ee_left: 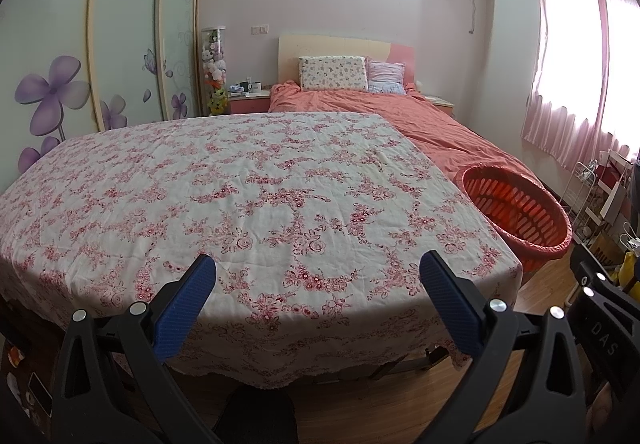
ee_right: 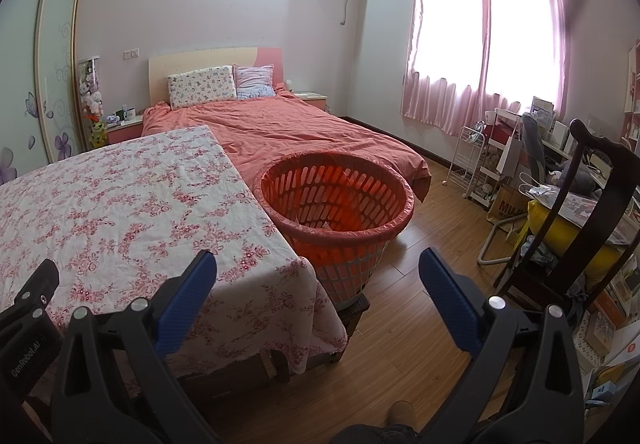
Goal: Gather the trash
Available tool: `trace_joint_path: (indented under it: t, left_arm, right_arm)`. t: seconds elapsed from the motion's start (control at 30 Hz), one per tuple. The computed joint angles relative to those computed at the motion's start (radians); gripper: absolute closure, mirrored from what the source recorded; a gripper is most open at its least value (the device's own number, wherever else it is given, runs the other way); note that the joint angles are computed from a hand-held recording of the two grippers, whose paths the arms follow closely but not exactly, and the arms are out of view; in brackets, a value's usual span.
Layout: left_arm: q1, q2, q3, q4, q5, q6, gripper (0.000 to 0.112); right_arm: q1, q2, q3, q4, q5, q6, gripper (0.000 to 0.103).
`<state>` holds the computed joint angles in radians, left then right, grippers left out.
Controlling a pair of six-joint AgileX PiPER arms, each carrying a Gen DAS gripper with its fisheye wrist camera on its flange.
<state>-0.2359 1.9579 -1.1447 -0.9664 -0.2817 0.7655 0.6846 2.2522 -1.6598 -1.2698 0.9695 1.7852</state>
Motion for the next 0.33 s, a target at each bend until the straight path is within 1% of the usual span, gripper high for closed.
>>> trace_joint_path:
  t: [0.33]
  left_arm:
    - [0.002, 0.002, -0.008, -0.019, 0.006, 0.025, 0.012]
  right_arm:
    - [-0.002, -0.002, 0.002, 0.000, -0.003, 0.000, 0.004]
